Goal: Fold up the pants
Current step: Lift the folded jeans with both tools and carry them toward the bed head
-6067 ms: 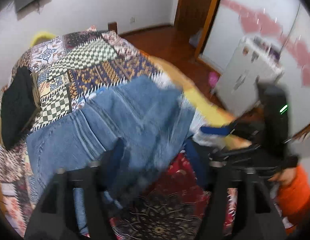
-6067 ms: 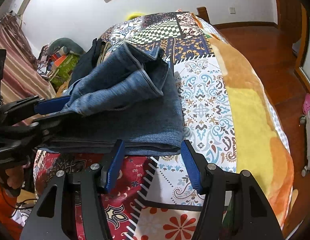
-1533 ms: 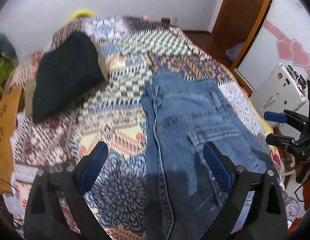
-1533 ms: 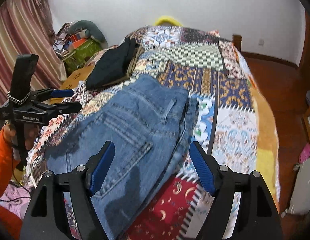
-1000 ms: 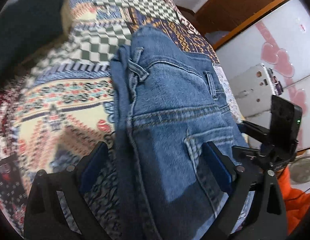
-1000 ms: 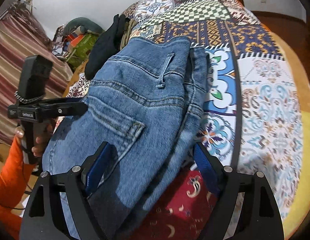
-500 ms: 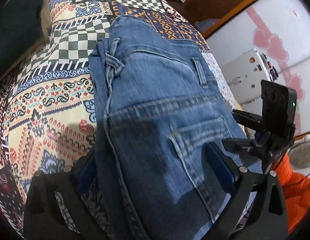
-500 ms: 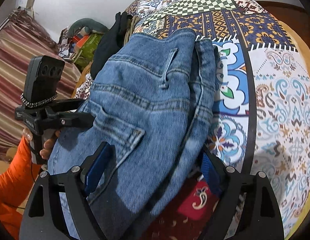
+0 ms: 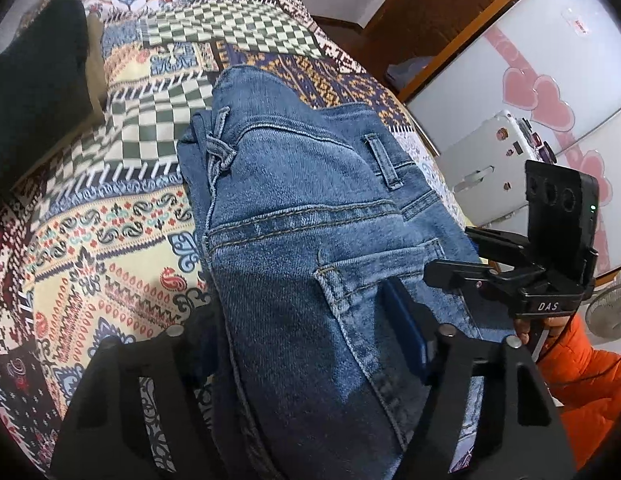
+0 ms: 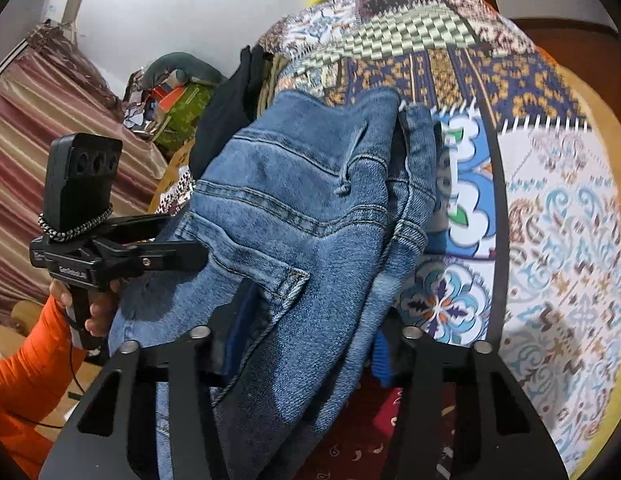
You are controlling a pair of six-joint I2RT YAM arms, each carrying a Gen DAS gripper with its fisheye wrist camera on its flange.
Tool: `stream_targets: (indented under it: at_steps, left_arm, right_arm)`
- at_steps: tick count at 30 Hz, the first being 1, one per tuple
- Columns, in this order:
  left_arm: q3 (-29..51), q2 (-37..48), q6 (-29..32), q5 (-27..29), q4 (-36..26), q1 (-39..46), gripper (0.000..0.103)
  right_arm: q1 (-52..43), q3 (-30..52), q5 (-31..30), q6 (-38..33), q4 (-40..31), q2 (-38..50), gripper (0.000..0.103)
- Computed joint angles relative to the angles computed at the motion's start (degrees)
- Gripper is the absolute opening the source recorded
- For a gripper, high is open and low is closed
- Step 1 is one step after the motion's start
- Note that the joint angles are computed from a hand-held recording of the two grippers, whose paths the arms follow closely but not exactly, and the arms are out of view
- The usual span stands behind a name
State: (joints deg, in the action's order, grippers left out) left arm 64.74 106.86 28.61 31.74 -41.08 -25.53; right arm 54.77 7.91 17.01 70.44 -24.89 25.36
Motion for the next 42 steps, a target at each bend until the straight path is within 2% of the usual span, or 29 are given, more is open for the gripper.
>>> stream_targets:
  at_steps: [5, 12, 20, 31, 42]
  left_arm:
    - [-1.82, -4.83, -1.01, 0.17, 1.96, -0.35, 0.062]
    - [-4.90, -13.99, -1.82, -1.04, 5.46, -1.16, 0.060]
    - [-4.16, -22.43, -2.35, 1.03, 5.66, 2.44, 0.060]
    - [2.24, -22.71, -1.45, 5.55, 4.68, 11.41, 0.060]
    - [13.03, -12.47, -0.12, 7.87, 4.60, 20.58, 0.060]
  right_arm:
    - [0.44, 2.99, 2.72, -2.05, -2.16, 1.94, 0.036]
    - [-0.21, 7.64, 5.97, -4.78, -6.25, 1.55, 0.033]
    - [-2.66, 16.60, 9.17, -13.14, -8.42, 5.15, 0.033]
    - [-13.18, 26.16, 2.99, -29.54, 2.05, 17.45, 0.033]
    - [-21.23, 35.11, -7.04, -38.58, 16.26, 37.41, 0.033]
